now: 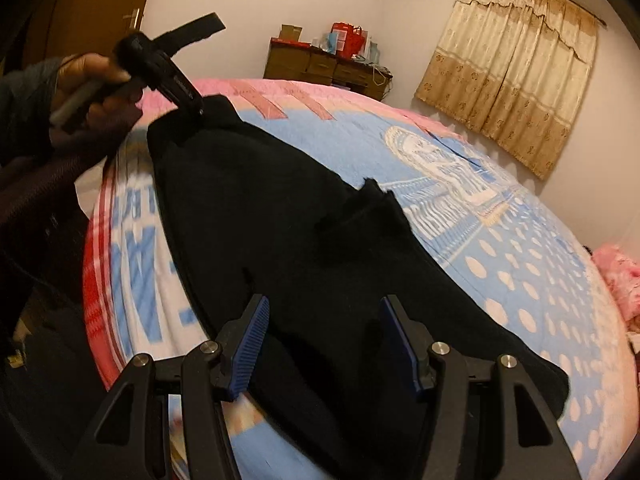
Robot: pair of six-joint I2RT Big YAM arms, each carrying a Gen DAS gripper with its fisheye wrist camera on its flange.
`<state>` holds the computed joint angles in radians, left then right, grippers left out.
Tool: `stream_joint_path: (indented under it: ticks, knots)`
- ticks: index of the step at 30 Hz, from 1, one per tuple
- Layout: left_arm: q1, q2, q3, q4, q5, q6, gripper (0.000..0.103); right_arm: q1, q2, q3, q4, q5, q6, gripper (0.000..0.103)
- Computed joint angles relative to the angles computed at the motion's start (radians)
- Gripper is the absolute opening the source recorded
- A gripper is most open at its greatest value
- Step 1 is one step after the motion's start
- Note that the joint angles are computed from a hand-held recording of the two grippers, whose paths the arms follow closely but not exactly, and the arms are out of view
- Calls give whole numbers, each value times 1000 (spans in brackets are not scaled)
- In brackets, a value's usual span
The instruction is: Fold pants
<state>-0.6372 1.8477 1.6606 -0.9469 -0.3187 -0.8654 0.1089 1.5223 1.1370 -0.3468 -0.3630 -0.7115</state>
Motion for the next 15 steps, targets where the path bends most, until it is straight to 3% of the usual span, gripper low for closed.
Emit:
stream_joint_path:
  ticks: [4,7,9,12,15]
  knots:
    - [19,-25,-46,64,35,-14,22,-72,-38,-31,47,-28,77,59]
    - [26,-41,-73,102,43,-31,22,-124,-28,-18,111,39,183,59]
    - [25,-48,-84,114,36,-43,22,-137,23,43,68,138,213,59]
    - [25,-52,-90,123,32,-48,22,-151,71,95,3,195,213,59]
    - [22,-52,-91,119,24,-46,22,-153,73,89,21,274,182,58]
